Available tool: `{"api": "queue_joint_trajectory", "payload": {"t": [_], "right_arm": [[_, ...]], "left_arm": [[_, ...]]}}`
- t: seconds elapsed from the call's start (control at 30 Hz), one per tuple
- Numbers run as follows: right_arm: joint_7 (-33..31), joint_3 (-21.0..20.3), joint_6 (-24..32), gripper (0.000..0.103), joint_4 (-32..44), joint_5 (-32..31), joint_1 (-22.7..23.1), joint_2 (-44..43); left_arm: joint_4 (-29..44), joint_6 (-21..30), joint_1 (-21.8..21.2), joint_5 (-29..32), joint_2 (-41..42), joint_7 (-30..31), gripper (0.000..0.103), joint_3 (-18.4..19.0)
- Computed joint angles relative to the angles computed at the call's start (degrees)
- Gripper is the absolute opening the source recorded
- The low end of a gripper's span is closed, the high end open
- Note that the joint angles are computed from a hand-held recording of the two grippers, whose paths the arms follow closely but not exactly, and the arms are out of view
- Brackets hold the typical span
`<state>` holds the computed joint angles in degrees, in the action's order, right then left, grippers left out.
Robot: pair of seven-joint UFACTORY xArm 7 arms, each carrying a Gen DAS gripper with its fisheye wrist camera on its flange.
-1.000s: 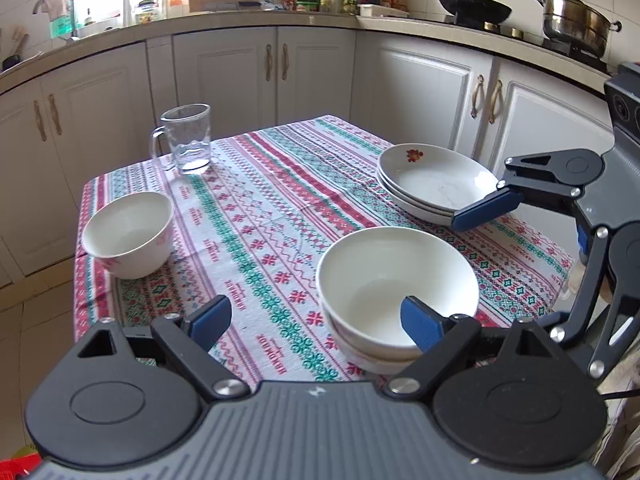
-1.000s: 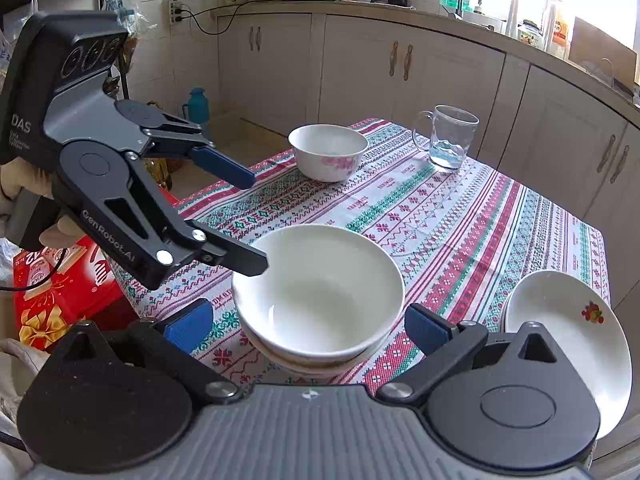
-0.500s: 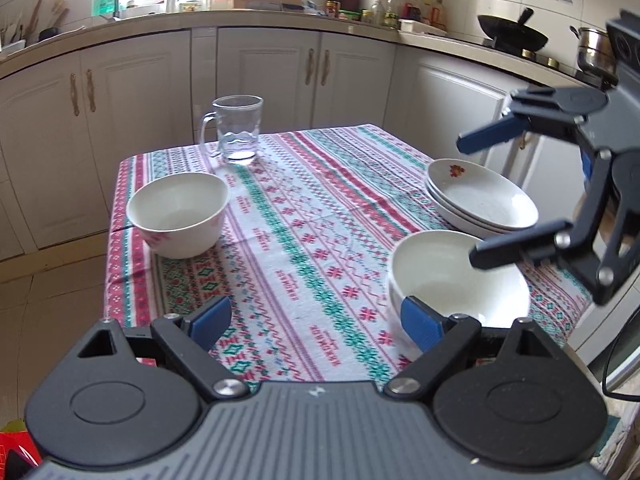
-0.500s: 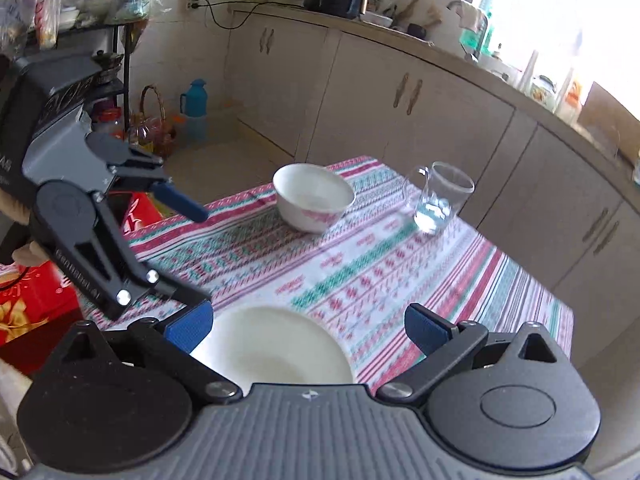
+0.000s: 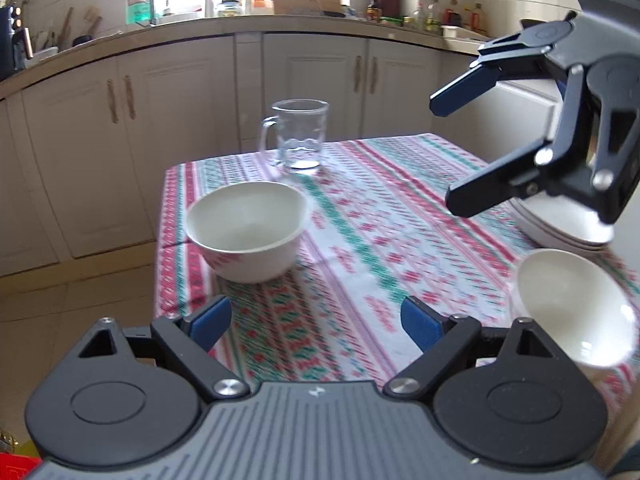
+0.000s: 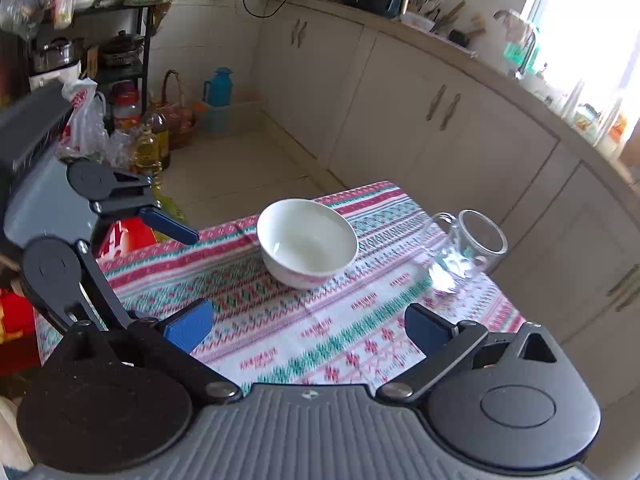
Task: Organize plates and bowls
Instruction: 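Close the right tool on the rim of the nested bowls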
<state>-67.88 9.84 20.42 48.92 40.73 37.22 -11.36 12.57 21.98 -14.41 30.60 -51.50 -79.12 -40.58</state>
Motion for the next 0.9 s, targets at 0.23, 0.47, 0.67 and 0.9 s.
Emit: {"api": "queue_joint_trajectory", "payload": {"t": [0.23, 0.47, 0.67, 0.9], "right_arm": [[3.6, 2.3, 8.5, 0.103, 13.3, -1.4, -4.1, 11.6], [11.9, 6.2, 14.4, 0.103, 25.6, -10.2, -7.4, 23.0], [15.3, 8.3, 17.3, 0.103, 33.0, -14.0, -8.3, 30.3], [17.7, 9.5, 19.7, 0.098, 38.9, -16.3, -8.7, 36.3]], "left_arm": [[-1.0, -7.1, 10.8, 4.0, 1.4, -0.9, 0.091, -2.1], [-1.1, -14.5, 21.8, 4.8, 2.5, -0.1, 0.091, -7.7], [-1.3, -20.7, 29.6, 2.3, 1.8, 1.6, 0.091, -12.7], [-1.3, -24.1, 34.1, -1.1, 0.0, 5.5, 0.091, -17.0]]}}
